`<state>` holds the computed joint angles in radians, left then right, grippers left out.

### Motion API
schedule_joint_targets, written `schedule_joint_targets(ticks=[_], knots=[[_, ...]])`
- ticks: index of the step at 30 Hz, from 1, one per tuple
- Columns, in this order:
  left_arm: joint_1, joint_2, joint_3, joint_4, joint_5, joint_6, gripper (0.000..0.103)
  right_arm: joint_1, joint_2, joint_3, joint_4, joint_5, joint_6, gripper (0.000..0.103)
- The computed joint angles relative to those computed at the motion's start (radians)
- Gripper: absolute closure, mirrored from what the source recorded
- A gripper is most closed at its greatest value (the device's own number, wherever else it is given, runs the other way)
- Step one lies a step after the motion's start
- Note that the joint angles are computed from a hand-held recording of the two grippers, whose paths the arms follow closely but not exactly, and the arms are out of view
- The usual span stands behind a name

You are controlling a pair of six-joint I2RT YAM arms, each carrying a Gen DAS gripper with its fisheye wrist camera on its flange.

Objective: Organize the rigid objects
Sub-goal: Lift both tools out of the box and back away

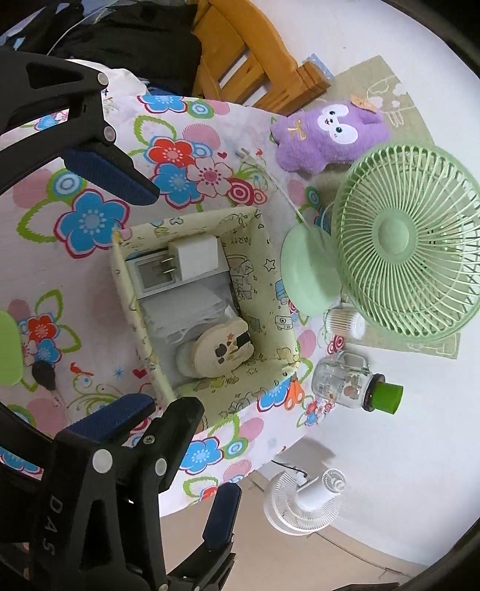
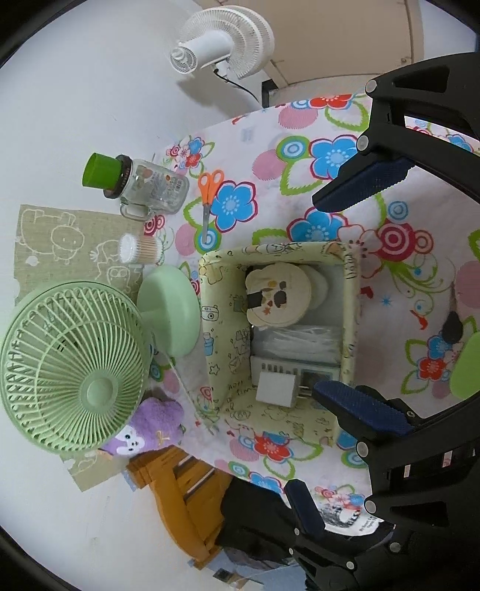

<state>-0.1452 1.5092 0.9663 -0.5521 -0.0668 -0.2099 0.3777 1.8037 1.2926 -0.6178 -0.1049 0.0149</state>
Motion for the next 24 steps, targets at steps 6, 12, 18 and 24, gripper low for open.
schedule_joint_targets(ticks=[6, 12, 18, 24], knots=[[-0.024, -0.078, -0.038, -0.029, -0.017, -0.035, 0.0, -0.001, -0.083, -0.063, 0.003, -0.004, -0.004, 0.009], [-0.046, -0.151, -0.07, -0.058, -0.033, -0.063, 0.0, -0.004, -0.156, -0.12, 0.006, -0.008, -0.011, 0.009], [-0.087, -0.225, -0.101, -0.089, -0.063, -0.095, 0.0, -0.008, -0.234, -0.182, 0.009, -0.015, -0.016, 0.009], [-0.138, -0.294, -0.142, -0.112, -0.095, -0.146, 0.0, -0.01, -0.298, -0.24, 0.012, -0.025, -0.029, 0.009]])
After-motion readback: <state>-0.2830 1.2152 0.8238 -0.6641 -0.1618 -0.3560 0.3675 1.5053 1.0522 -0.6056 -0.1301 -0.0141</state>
